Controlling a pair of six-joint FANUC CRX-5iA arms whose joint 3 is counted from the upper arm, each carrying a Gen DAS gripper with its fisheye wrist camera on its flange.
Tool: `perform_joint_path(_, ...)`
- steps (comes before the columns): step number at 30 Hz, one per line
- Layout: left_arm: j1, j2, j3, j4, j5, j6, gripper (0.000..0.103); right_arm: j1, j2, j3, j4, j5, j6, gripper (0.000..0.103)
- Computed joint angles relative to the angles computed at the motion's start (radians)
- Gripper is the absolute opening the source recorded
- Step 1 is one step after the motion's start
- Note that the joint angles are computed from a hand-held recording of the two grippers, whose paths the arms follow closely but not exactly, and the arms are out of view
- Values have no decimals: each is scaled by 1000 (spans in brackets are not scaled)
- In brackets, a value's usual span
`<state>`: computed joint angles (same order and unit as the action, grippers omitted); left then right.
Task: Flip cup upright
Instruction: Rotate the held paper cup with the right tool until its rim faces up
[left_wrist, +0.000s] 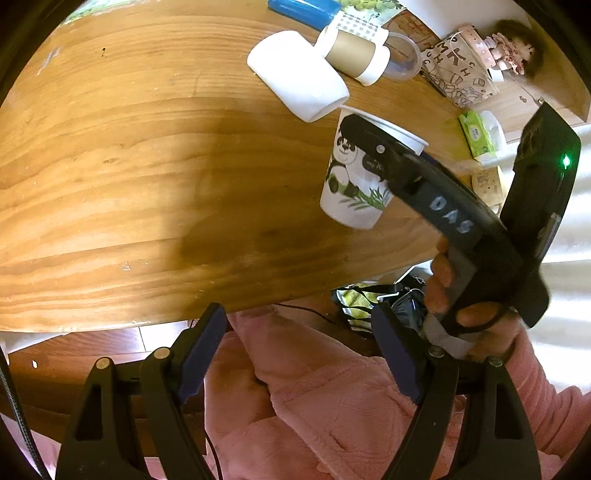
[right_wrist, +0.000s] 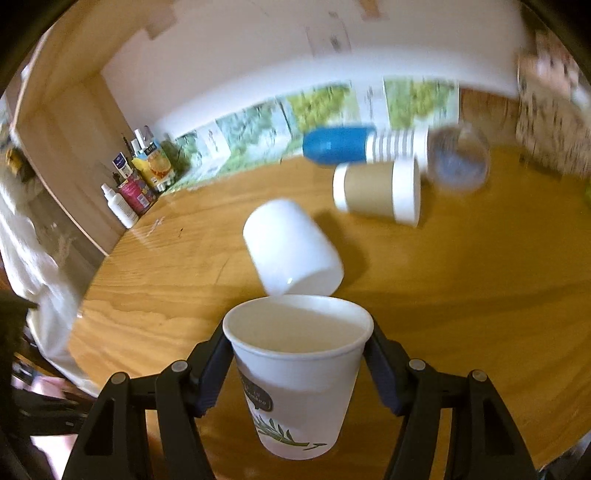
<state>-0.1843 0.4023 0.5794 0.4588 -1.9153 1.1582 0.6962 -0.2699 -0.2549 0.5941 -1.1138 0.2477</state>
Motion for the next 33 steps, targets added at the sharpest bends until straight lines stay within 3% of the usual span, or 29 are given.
perform_joint_path(7, 0, -14, -11, -20, 5, -1, 84, 49, -39, -160, 270, 60, -136, 67)
perform_joint_path(15, 1, -31, -26, -38, 6, 8, 84, 82, -17, -256, 500, 14, -232, 67)
perform_joint_path(22, 3, -42, -36, -43, 11, 7, 84, 104, -16, -286, 553, -9, -273, 68)
perform_joint_path(33, -4, -63, -70, -39, 25, -11, 84, 163, -34, -291, 520, -66, -284, 68)
